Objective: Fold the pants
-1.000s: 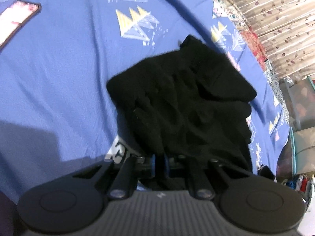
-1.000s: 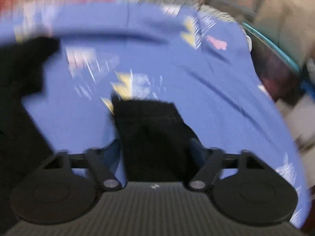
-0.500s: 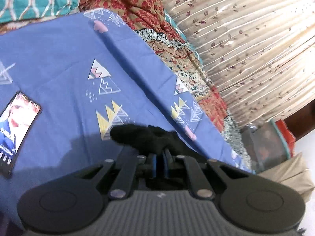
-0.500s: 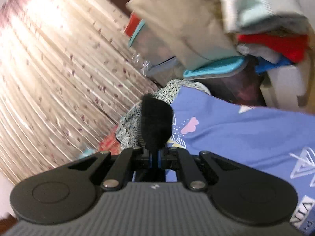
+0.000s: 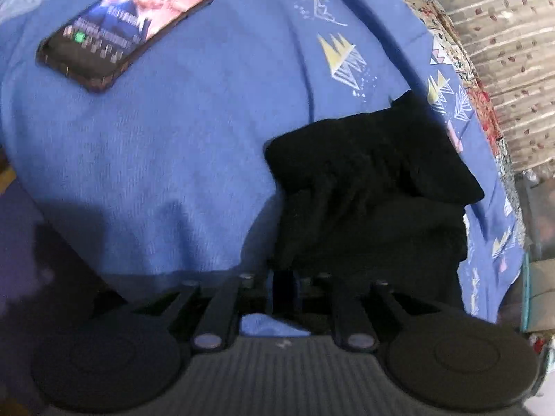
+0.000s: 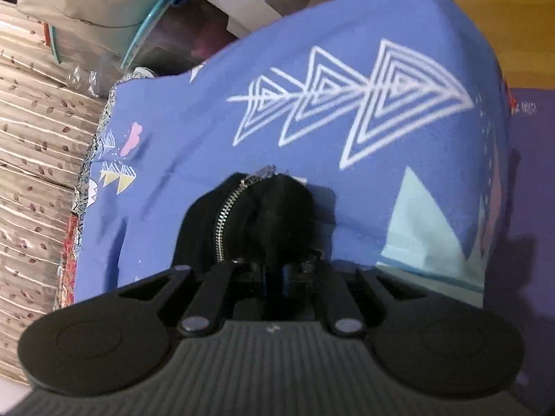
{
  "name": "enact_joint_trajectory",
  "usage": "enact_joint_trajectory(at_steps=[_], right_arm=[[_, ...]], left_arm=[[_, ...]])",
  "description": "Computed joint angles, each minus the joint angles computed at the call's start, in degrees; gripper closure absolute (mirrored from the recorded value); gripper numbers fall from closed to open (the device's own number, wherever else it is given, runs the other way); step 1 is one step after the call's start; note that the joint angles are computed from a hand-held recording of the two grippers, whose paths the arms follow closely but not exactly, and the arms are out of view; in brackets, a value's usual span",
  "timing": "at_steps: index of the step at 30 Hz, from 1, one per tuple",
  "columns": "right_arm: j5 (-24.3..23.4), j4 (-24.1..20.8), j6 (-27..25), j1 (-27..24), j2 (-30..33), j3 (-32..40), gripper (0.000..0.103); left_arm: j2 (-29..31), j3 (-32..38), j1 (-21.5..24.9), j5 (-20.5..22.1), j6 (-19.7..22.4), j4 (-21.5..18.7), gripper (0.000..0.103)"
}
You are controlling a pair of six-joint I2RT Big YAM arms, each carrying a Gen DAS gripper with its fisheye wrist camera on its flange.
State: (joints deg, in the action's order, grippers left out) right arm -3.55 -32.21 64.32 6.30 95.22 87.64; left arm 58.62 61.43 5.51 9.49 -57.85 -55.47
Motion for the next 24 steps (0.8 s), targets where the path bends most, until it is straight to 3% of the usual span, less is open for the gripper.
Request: enact_joint_trajectory(at_steps=[2,5,10,13,16,20,23,24], right_arm=[[3.28,-2.81,-0.05,0.27,-0.29,1.88,0.054],[16.11,-4.7,1.18,0.91,-1.78,1.96,0.052],[17.92,-1.82,-6.25,3.1,-3.48,2.37,0.053],[13.75,-0.61,-13.08,5.71,-1.58,5.66,0.053],[6.96,-2.55,-18.8,9.06,3.12,12.04,0.053],[-2.65,-6.31,-24.75,14.08,11.44,21.69,0.053],[-6.74,-11.78,-27.81,17.79,18.99,31.13,0.053],[-7.73,-13.89,-28.25,18.74,21.37,34.28,0.053]], left_arm=[[-0.68,1.04,-0.38,-1.61,1.34,-0.95,0.077],[-3.67,1.09,0.15,-3.12,3.2,-1.56,0.073],[-6.09,2.85,3.44,-6.43,7.36,-1.11,0.072],[-5.2,4.55,5.2,-7.46,9.59,-0.3,0.068],[0.31,9.07,5.0,-7.49,13.54,1.41,0.068],[11.52,18.47,1.67,-10.17,24.51,3.0,0.048],[21.05,26.67,-0.8,-10.32,31.32,3.21,0.039],[24.31,29.46,-1.63,-11.23,32.8,3.18,0.03]])
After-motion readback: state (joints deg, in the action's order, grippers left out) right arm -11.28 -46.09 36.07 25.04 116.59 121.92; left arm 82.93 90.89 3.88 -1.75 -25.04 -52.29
